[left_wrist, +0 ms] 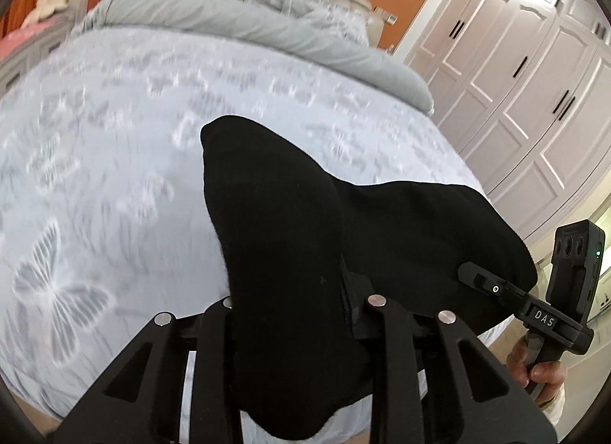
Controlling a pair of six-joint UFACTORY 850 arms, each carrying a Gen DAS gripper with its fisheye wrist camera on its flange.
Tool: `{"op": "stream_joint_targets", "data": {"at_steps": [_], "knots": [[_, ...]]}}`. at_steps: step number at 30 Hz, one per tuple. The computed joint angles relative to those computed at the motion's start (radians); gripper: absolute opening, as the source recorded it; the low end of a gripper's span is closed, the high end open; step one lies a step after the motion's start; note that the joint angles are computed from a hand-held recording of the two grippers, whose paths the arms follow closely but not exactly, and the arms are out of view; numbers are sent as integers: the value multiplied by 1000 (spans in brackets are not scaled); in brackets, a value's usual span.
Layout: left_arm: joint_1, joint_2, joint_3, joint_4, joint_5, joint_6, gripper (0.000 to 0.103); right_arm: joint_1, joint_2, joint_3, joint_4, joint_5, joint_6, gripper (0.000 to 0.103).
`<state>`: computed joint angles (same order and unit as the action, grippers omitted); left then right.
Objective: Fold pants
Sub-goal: 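Lift the folded pants off the bed with both grippers and hold them up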
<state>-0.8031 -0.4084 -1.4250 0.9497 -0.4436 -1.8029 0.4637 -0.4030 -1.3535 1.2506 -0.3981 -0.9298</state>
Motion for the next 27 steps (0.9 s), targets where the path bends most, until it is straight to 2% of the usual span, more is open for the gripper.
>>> {"op": "stream_joint_targets", "data": {"at_steps": [4, 9, 15, 21, 27], "knots": [[9, -10, -73, 23, -57, 54, 26, 4, -25, -77, 3, 10, -1, 38], [29, -69, -197, 46, -109, 118, 26, -3, -63, -180, -24, 14, 15, 38], [54, -121, -312, 65, -158, 196, 27, -6, -143, -347, -126, 6, 118, 38], [94, -207, -462, 49, -183, 294, 27, -18, -270, -567, -271, -30, 271, 38], [137, -328, -638, 17, -199, 392, 27, -38, -443, -835, -369, -83, 394, 38]]}}
